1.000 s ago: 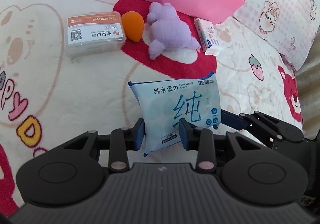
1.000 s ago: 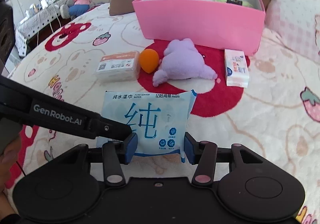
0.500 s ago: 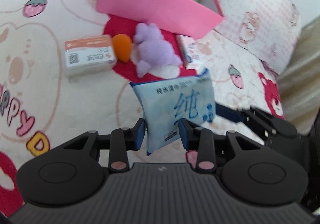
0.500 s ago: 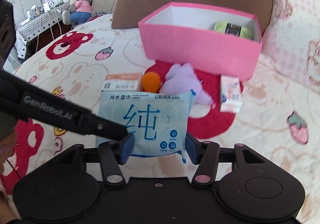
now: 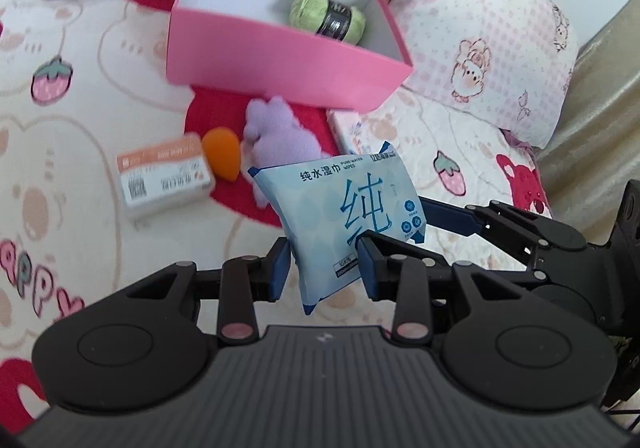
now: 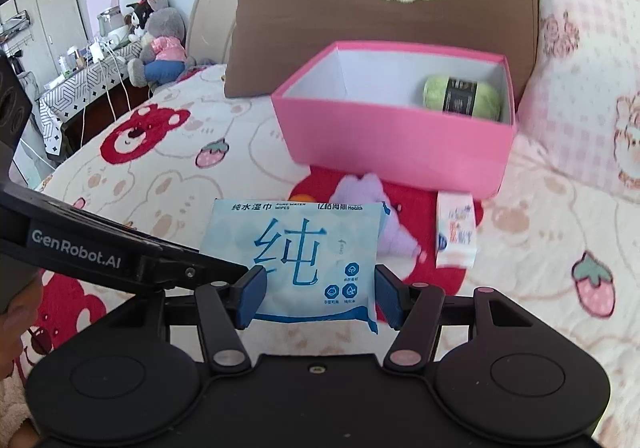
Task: Organize objects
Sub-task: 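Carry the wet-wipe pack with the left gripper over the pink box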
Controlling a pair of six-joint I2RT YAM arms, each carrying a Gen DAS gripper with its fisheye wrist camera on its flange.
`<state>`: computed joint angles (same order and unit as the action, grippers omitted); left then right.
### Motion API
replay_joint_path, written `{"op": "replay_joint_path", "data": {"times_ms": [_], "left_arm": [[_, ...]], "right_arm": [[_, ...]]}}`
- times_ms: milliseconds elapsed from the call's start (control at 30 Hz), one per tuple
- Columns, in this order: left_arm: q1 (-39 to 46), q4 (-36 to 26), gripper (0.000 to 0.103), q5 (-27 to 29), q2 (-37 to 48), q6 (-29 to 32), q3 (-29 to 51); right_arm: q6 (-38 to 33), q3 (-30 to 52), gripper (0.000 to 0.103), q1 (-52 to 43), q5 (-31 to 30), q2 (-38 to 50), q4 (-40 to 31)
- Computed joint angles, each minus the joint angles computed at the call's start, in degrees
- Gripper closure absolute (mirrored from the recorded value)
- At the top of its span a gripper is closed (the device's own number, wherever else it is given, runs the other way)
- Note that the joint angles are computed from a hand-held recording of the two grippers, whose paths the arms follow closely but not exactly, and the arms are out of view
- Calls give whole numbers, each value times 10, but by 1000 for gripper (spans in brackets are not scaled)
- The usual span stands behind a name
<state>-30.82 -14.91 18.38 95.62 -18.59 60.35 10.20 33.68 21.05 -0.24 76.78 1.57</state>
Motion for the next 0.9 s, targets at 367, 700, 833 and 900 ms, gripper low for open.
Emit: {"op": "replay_joint_path", "data": {"times_ms": [367,700,833,900], "left_arm": [[18,-70,69,-3,4,30,82],[38,-117,69,-22,40,63,173],[51,-137,69,-14,73,66,229],[56,-154,69,-4,95,67,266]], "right_arm": [[-49,98,39,-4,1,15,-78],[-121,200,39,14,42,82,-96],[-133,252,39,1,36,115,-114],[-134,284,39,-3,40,131,-136]]}}
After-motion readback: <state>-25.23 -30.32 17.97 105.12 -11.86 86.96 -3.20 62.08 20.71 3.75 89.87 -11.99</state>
